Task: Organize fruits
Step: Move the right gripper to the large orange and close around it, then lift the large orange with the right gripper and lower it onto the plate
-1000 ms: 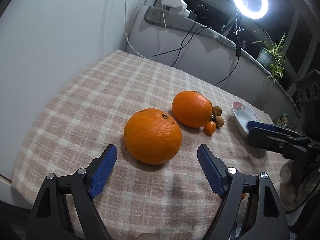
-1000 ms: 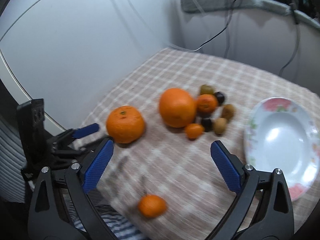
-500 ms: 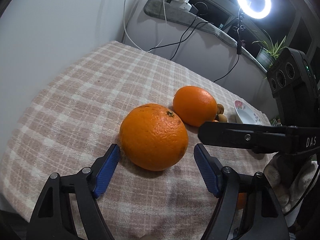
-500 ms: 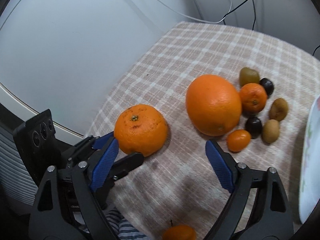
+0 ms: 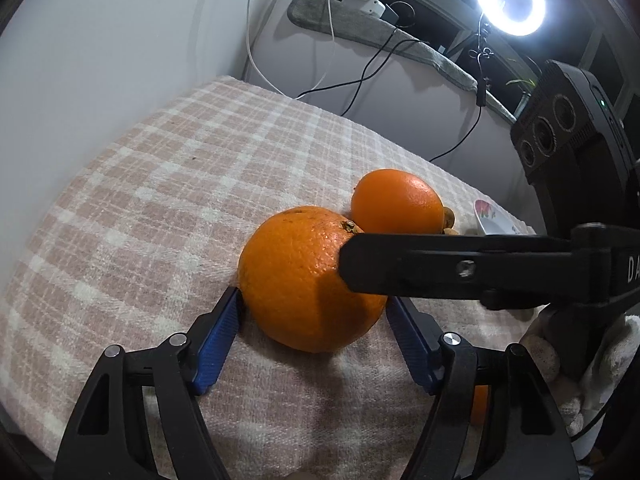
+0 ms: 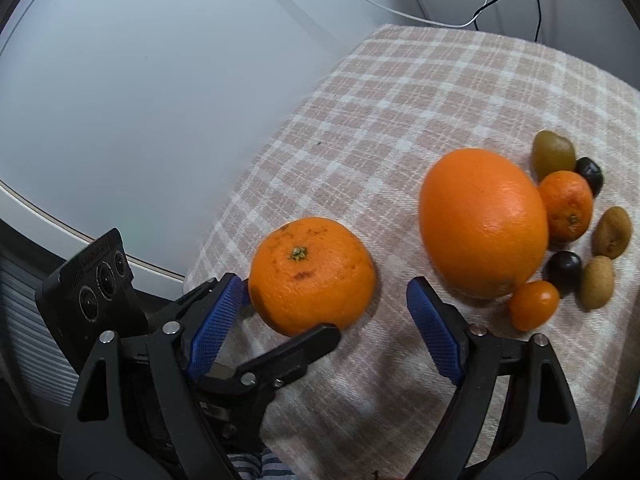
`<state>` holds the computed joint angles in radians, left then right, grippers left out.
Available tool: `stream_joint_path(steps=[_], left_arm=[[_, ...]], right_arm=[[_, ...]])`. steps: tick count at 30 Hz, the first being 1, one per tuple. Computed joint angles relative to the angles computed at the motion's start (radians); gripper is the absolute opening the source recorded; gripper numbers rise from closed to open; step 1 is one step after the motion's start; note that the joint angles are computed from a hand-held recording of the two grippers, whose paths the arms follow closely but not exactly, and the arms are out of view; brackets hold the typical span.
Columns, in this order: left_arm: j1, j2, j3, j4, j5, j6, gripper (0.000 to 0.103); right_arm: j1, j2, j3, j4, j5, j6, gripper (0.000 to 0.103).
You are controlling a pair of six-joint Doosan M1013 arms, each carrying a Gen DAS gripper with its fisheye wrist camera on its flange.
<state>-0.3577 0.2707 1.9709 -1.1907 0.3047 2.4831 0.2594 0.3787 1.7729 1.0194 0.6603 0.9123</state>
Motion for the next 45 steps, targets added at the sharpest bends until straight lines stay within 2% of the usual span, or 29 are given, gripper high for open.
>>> stream_joint_path(steps=[5,15,24,29,33,38,45], left_arm=[[0.001,0.0,0.0,0.001,0.001,0.004,0.072],[-0.017,-0.016,0.003,0.065,-0.023,-0.052,0.072],[-0.055,-0.037,-0.01,0.107,-0.04,-0.063,0.072],[-0.087,-0.034,-0.031,0.133,-0.04,-0.064,0.072],[-0.117,-0.016,-0.059,0.165,-0.026,-0.083,0.072],[-0.159,0.006,-0.104,0.25,-0.014,-0.127,0.072],[-0.208,0.056,-0.207,0.398,0.069,-0.205,0.072]], right_arm=[[0.002,0.02,-0.015,0.011,0.04,-0.012,0.073],[0.008,0.0,0.005,0.02,0.014,-0.027,0.072],[-0.016,-0.064,0.066,0.094,-0.022,-0.115,0.072],[-0.047,-0.109,0.111,0.147,-0.045,-0.174,0.071],[-0.069,-0.139,0.139,0.133,-0.078,-0.17,0.068],[-0.122,-0.17,0.177,0.172,-0.095,-0.187,0.068],[-0.201,-0.213,0.225,0.219,-0.123,-0.214,0.068]])
